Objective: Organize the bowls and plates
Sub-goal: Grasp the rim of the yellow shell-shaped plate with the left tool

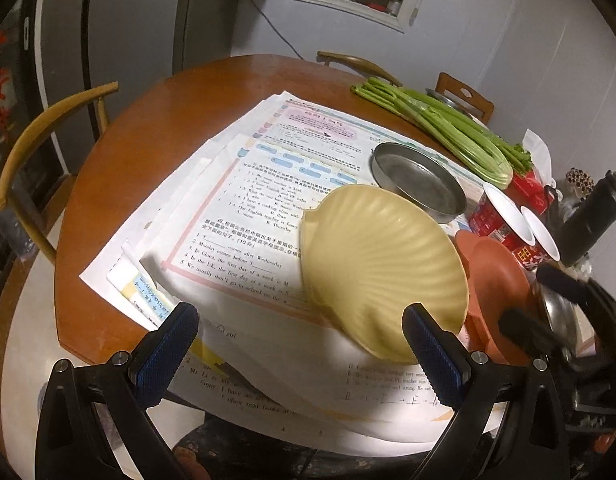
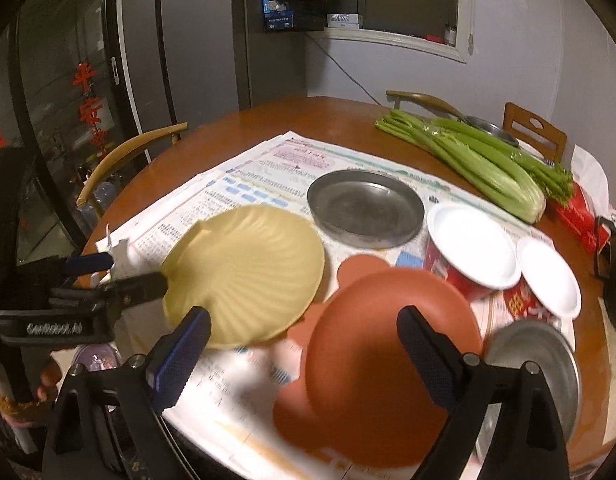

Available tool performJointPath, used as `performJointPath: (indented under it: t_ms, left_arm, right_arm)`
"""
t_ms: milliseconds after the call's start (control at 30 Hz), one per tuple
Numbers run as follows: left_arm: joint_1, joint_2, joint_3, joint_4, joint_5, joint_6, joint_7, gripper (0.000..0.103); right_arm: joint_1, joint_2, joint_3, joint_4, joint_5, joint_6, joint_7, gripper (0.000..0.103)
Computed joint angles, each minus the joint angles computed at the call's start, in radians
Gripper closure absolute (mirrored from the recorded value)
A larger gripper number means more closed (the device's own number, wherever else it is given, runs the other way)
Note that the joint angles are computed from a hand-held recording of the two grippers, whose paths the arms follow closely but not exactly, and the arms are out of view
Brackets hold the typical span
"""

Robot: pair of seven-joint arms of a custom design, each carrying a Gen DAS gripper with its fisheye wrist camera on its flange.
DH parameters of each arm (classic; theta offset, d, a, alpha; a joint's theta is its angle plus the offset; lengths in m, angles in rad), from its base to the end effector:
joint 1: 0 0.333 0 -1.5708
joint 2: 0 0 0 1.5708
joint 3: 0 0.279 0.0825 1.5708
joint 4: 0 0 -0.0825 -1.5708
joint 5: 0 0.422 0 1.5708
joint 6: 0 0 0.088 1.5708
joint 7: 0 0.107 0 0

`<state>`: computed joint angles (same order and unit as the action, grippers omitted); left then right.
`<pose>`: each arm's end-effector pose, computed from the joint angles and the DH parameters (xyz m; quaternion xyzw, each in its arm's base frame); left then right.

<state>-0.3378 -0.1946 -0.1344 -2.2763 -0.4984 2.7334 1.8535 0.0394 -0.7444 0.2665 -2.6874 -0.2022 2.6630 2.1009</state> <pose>0.5136 -0.2436 0.4520 -0.5307 0.7731 -0.3378 0.0810 0.4141 0.1344 0.4833 -0.6301 0.6827 -0.2761 0.2463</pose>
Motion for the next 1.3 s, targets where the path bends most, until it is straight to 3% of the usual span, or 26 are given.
performJointPath:
  t_ms: [100, 233, 433, 633, 700, 833, 900, 1000, 1300]
  left_arm:
    - [-0.002, 0.004, -0.002, 0.007, 0.002, -0.013, 0.004, 0.002]
    - [-0.001, 0.02, -0.007, 0.024, -0.004, -0.034, 0.01, 0.002]
    - [0.01, 0.033, -0.026, 0.031, 0.029, -0.031, -0.018, 0.003]
    - [0.016, 0.057, -0.032, 0.053, 0.034, -0.044, -0.022, 0.018]
    - [0.016, 0.065, -0.032, 0.063, 0.018, -0.059, -0.005, 0.04]
    - [0.02, 0.075, -0.039, 0.075, 0.002, -0.08, 0.017, 0.049]
    - [0.018, 0.081, -0.039, 0.086, -0.031, -0.098, 0.048, 0.063]
    - [0.022, 0.09, -0.045, 0.094, -0.046, -0.105, 0.058, 0.069]
    - [0.048, 0.109, -0.055, 0.117, -0.077, -0.124, 0.036, 0.07]
  right_arm:
    - [-0.023, 0.049, -0.006, 0.035, -0.015, -0.005, -0.007, 0.013]
    - [0.004, 0.115, -0.067, 0.073, 0.024, 0.007, -0.069, 0.02]
    - [0.028, 0.218, -0.102, 0.141, 0.059, 0.019, -0.153, 0.03]
    - [0.04, 0.315, -0.118, 0.206, 0.069, 0.022, -0.196, 0.038]
    - [0.041, 0.332, -0.12, 0.218, 0.066, 0.015, -0.203, 0.038]
    - [0.05, 0.349, -0.129, 0.229, 0.065, 0.018, -0.221, 0.038]
    - [0.054, 0.36, -0.133, 0.238, 0.072, 0.013, -0.227, 0.038]
    - [0.052, 0.373, -0.132, 0.247, 0.064, 0.011, -0.225, 0.038]
    - [0.099, 0.363, -0.173, 0.234, 0.165, 0.022, -0.297, 0.039]
